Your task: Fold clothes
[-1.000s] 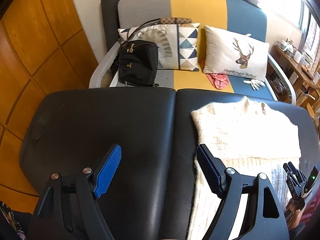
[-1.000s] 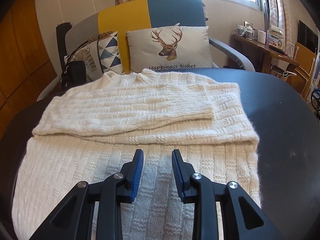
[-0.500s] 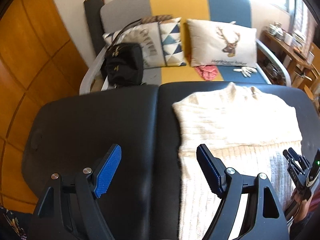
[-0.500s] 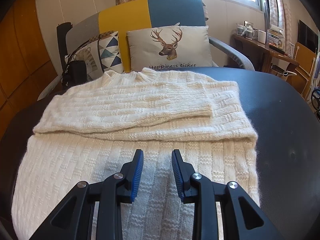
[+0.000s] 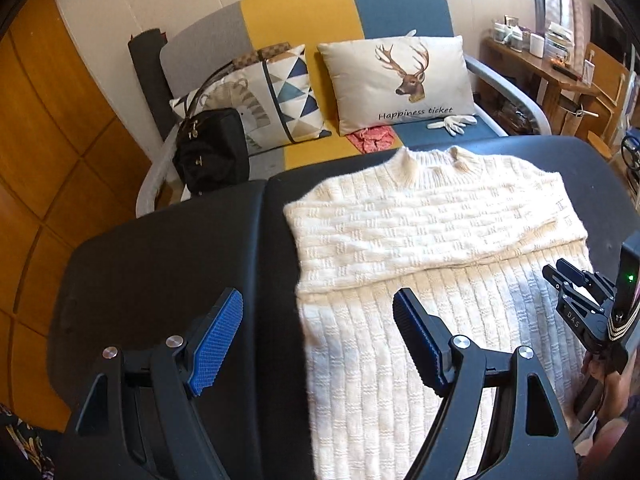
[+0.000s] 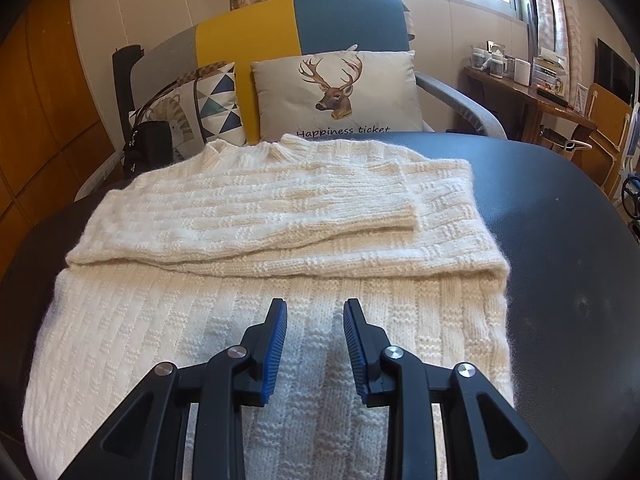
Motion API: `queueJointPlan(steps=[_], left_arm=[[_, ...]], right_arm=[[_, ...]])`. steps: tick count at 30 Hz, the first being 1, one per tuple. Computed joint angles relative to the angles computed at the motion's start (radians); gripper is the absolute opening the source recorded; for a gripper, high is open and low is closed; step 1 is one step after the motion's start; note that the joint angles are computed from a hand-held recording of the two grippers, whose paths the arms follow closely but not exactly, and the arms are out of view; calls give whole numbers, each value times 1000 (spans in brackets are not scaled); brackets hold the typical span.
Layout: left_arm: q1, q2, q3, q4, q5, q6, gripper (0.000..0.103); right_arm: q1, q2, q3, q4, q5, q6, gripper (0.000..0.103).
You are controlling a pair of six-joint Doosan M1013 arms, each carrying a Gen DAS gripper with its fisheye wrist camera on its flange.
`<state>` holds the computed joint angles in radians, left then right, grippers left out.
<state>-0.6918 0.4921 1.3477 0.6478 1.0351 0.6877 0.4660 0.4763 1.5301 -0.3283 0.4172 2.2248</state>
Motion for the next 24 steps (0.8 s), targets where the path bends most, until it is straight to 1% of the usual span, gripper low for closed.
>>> queueJointPlan(steps=[8, 11, 19, 24], left_arm=[[14, 20, -15, -103, 37, 40, 80], [28, 30, -29, -173, 63, 74, 80], [66, 43, -41, -328, 112, 103, 79], [83, 47, -37, -379, 130, 100, 79]], right_arm=[[-3, 3, 0, 19, 2, -11, 29], [-1, 4, -2, 20, 5, -17, 29], [-4, 4, 3, 50, -1, -36, 29], [-4, 4, 5, 67, -8, -51, 29]])
